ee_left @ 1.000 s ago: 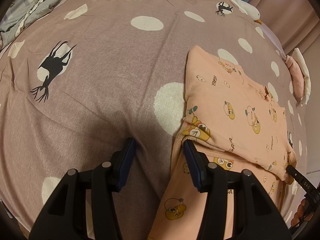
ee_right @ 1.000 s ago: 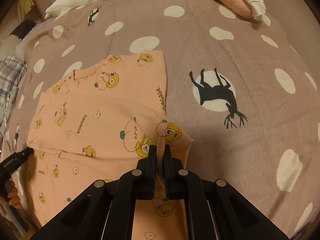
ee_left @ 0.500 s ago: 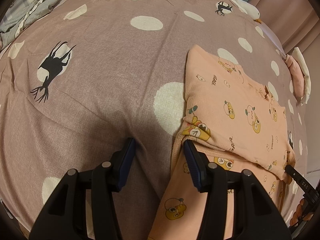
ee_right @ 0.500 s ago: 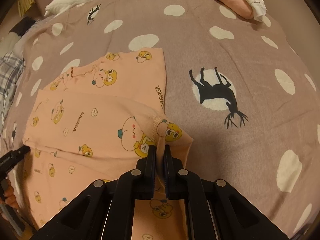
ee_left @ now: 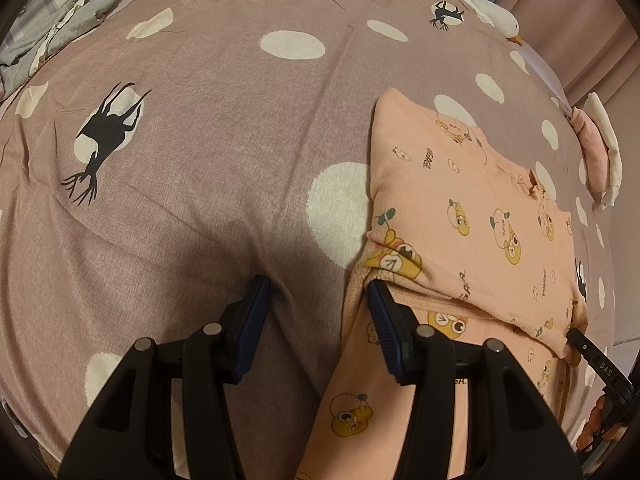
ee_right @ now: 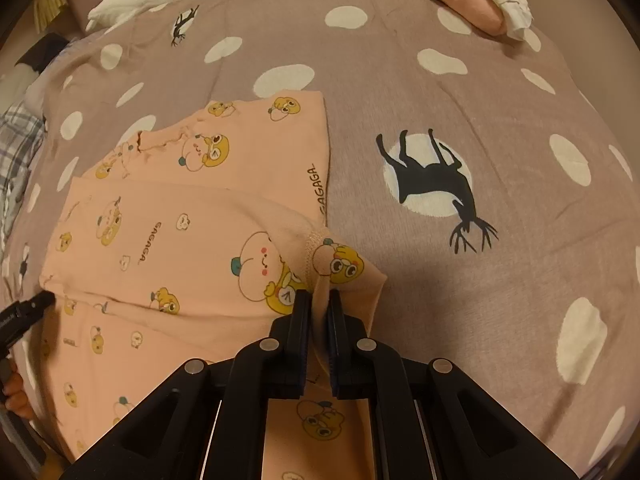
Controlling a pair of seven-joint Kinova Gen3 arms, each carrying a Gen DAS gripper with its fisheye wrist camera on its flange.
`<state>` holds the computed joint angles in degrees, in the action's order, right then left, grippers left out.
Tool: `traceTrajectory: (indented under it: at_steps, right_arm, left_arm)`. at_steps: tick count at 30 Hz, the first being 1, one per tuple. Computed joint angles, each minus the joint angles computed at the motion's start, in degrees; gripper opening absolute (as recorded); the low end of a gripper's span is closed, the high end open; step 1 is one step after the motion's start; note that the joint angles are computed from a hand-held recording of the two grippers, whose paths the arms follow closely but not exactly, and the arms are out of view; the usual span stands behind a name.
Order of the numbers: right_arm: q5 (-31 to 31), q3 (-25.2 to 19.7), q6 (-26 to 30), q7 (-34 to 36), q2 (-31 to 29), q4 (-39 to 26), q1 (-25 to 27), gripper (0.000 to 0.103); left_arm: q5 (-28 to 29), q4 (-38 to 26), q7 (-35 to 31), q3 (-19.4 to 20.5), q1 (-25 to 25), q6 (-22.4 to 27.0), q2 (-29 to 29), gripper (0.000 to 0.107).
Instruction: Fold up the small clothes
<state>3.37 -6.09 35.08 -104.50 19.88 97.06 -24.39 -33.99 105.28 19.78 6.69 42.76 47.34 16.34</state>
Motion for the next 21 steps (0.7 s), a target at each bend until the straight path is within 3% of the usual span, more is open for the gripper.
traceTrajectory:
  at_steps: [10, 17, 20, 21]
  right_arm:
    - [0.7, 0.4, -0.5, -1.0, 0.1, 0.4, -0.5, 0.007]
    - [-0.7, -0.2, -3.0, 0.5, -3.0, 3.4, 1.0, 0.007]
    - [-0.6, -0.4, -4.5, 1.1, -5.6, 5.6, 1.5, 0.01]
    - [-0.6, -0.5, -4.7, 1.2, -6.5, 6.2, 1.6, 0.018]
  left_arm:
    - [1.7, -0.8, -2.1, 0.8, 0.0, 1.3, -0.2, 0.051]
    - [3.6, 0.9, -3.0, 2.6, 0.4, 0.0, -3.9, 0.052]
    - [1.7, 0.3, -1.3, 4.0, 2.3, 2.2, -5.2, 0.062]
    - [1.1, 0.2, -1.1, 4.6, 2.7, 2.7, -5.4, 0.066]
